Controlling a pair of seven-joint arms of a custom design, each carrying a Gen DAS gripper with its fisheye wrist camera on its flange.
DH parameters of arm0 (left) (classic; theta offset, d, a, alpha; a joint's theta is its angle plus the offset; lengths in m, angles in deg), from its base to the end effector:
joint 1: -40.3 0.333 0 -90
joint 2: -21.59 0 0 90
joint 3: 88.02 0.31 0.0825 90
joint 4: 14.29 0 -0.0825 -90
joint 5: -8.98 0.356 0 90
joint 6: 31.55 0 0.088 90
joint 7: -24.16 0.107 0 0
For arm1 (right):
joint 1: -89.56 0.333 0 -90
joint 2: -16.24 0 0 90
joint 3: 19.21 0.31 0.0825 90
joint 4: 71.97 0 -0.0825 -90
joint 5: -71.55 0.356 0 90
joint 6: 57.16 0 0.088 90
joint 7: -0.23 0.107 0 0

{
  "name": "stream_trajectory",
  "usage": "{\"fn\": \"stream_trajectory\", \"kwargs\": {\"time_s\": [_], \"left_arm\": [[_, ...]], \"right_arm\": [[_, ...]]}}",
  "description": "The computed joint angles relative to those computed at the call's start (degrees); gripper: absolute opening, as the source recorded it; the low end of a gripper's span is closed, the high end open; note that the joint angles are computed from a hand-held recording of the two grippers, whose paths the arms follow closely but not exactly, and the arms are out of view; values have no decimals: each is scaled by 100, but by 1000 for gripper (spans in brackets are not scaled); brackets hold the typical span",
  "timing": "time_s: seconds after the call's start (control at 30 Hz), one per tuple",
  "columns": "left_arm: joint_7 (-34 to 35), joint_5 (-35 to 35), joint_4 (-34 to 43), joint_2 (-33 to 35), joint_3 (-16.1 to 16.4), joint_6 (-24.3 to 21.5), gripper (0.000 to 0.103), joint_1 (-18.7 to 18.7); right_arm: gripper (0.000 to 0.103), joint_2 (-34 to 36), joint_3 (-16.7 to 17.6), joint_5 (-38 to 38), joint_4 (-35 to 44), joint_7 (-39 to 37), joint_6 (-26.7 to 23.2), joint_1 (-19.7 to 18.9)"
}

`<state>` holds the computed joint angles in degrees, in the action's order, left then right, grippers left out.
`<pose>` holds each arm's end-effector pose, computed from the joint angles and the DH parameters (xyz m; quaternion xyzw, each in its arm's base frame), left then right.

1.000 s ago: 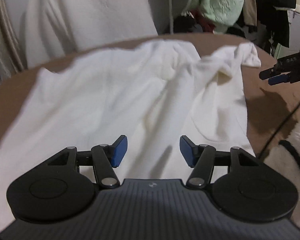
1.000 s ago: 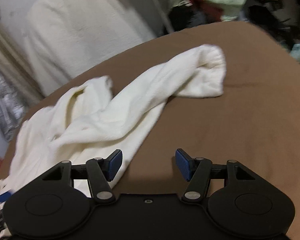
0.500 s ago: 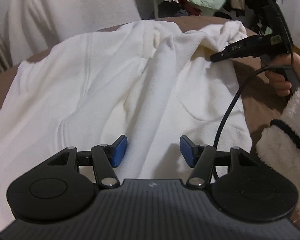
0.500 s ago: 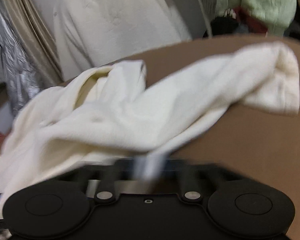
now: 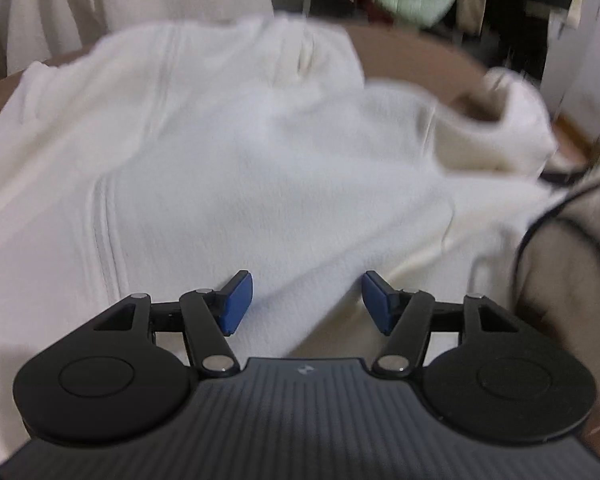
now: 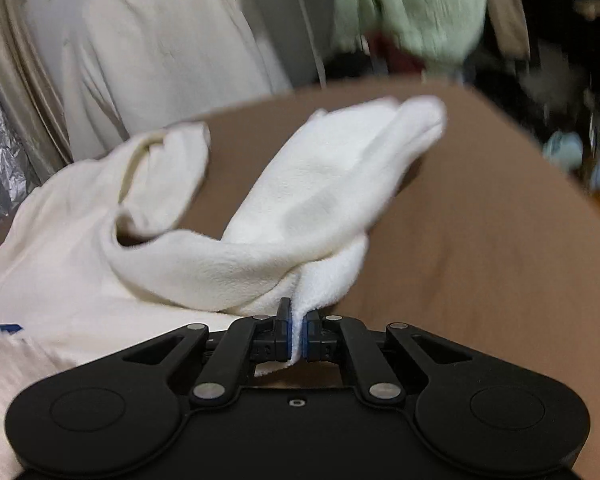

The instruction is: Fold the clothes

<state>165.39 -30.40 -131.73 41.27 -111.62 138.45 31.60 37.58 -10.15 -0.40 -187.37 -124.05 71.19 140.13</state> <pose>0.5420 -0.2729 0.3499 -0.3767 0.8636 -0.3233 0.0885 0.3202 0.4844 0.2851 -0.4212 0.8075 -0.2601 0.3207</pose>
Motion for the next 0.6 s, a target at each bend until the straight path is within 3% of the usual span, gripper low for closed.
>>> {"fn": "stream_trajectory", "kwargs": {"time_s": [0.1, 0.17, 0.33, 0.4, 0.43, 0.47, 0.53, 0.6], "left_arm": [[-39, -19, 17, 37, 1, -4, 61, 19], [-27, -143, 40, 53, -42, -70, 61, 99], [-99, -273, 54, 59, -11, -37, 61, 79], [-190, -299, 26, 83, 3, 138, 61, 15], [-273, -287, 5, 82, 20, 200, 61, -12], [-323, -283, -19, 68, 10, 242, 61, -11], [-420, -264, -67, 38, -5, 327, 61, -11], [-500, -162, -143, -26, 25, 421, 61, -31]], "right_arm": [[10, -79, -75, -419, -201, 677, 144, -6], [24, -91, -95, -660, -270, 967, 57, -15], [68, -47, -202, -1759, -628, 2994, 105, -226], [68, 71, -250, -2023, -522, 3223, 87, -410], [62, 134, -275, -1957, -414, 3078, 66, -493], [35, 192, -269, -1676, -237, 2531, -51, -557], [26, 314, -233, -833, 278, 865, -696, -525], [24, 420, -210, -465, 814, -446, -1770, -167]]}}
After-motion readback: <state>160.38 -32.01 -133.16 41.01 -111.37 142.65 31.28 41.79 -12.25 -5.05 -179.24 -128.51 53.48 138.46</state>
